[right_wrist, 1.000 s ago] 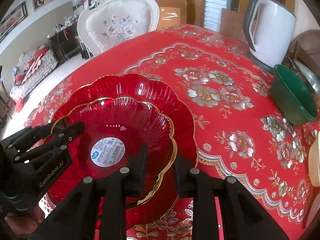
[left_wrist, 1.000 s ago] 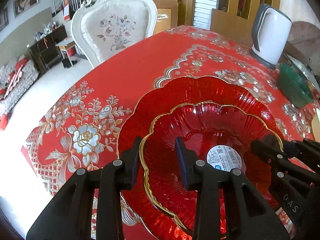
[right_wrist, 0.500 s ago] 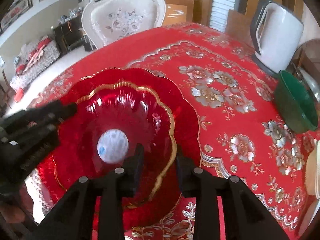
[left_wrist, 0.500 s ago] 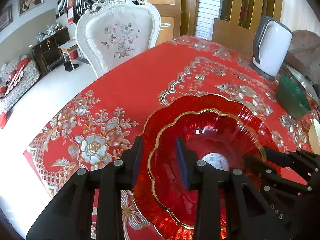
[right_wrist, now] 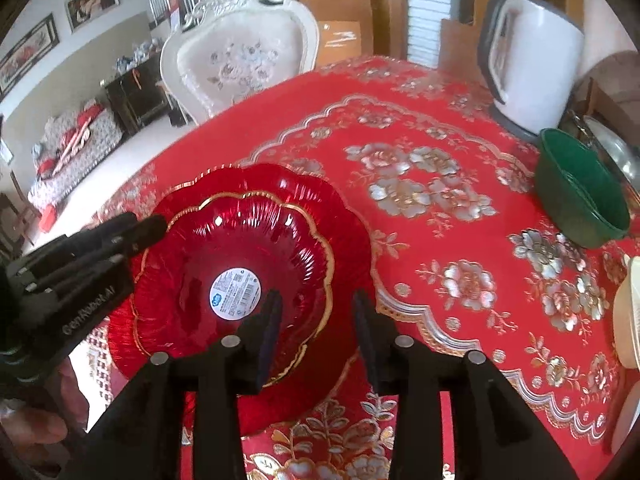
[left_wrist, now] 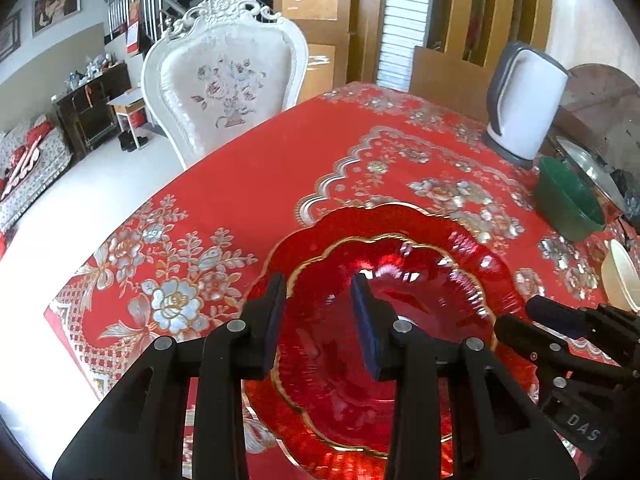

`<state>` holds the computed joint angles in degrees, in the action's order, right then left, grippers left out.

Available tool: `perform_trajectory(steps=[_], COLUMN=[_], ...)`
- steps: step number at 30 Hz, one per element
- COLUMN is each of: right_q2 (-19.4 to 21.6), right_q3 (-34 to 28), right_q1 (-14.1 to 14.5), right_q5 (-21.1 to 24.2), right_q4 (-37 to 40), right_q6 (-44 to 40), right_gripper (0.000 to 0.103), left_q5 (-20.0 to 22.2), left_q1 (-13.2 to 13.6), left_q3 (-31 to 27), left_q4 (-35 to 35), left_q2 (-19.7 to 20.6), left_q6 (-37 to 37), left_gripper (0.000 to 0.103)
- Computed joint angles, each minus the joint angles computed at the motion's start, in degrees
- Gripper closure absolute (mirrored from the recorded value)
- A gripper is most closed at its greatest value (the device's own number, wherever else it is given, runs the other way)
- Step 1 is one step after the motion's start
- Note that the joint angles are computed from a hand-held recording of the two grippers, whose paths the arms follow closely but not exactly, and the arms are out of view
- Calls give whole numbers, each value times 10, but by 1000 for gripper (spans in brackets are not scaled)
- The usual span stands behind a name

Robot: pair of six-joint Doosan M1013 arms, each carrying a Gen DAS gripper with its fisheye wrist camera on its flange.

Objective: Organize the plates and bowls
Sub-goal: 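Lower the scalloped plate into the wedding plate and open the right tool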

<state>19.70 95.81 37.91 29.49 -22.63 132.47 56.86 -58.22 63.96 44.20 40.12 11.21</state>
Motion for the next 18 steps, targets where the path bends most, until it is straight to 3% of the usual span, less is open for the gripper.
perform_trajectory(steps=[4,11,18], right_q2=[-15,-41,-68], right_q3=[12,35,59], right_q1=[-8,-20,-46], right_q5=[-19,-38,-49], right_q4=[21,-8,-39], right_q6=[-2,45,98], right_gripper=[64,57,56], left_q5=[-13,-7,-12], left_q1=[-5,-17,-23], left_q3=[-10,-64,-145], left_q4=[11,14,-20], left_q2=[3,26,65], left_q6=[-2,52,129], left_gripper=[50,49,49])
